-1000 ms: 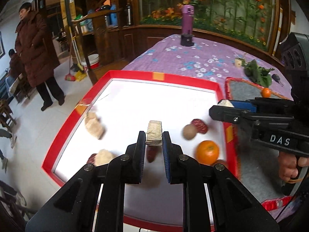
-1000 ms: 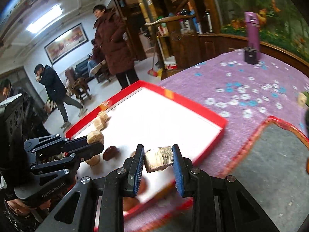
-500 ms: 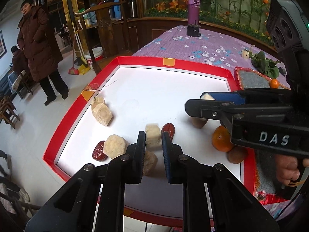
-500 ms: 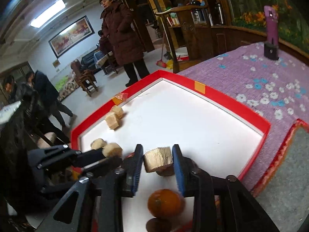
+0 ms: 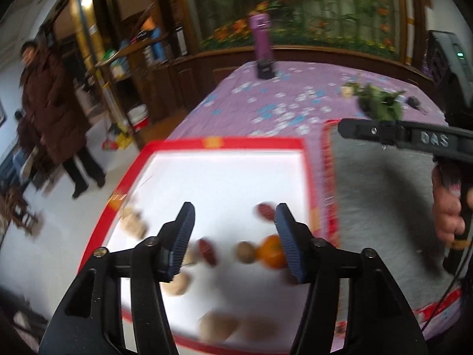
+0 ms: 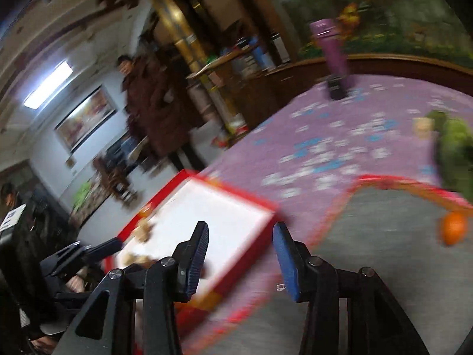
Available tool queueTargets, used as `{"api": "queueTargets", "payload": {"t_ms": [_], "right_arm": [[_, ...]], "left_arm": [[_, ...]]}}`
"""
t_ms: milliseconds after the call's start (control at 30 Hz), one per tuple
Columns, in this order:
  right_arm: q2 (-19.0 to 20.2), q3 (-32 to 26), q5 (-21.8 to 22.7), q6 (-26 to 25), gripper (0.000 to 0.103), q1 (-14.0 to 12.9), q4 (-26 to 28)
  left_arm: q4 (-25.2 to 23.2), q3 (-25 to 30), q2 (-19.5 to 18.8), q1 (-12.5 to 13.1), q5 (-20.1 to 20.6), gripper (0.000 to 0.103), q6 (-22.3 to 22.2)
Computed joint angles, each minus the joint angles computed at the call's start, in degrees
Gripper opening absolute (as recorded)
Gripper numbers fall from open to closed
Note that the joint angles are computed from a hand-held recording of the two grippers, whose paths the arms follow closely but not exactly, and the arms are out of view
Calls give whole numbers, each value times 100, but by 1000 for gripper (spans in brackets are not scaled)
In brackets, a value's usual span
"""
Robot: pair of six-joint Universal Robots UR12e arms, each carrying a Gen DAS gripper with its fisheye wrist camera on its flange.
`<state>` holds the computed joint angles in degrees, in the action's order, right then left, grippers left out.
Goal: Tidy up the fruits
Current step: 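Carry both beige pieces over the white tray and open both tools, then grasp a brown longan with the right tool while the left tool grasps the mandarin orange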
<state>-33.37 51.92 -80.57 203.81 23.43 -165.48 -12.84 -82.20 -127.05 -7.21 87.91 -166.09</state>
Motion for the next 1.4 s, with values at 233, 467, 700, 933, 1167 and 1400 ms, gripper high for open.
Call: {"api": "queueTargets", "payload": {"t_ms": [233,467,700,933,1167,1400], "right_arm": [[-823,1552,-862,538,44,-362,-705],[-1174,2177,-1815,221,44,-524,-125],[-1071,2064,-1888,-42,37,-538,117],[-951,1849,-1806,242,21,-563,578],[-1068,1998,-1969,599,21,-576,374],[-1230,2245,-1919,1361,21,-685,363]], "left_arm": [[-415,457,-182,-342,-478,59,486],[-950,1398,-692,-667,-820,59,687],[-1356,2120,-1135,-839,-975,59,606],[-1529,2303,-1251,-902,-1010,59,641],[-1682,2638,-1450,-981,-1095,59,797],[-2137,3202,-1789,-1136,-880,59,902]]}}
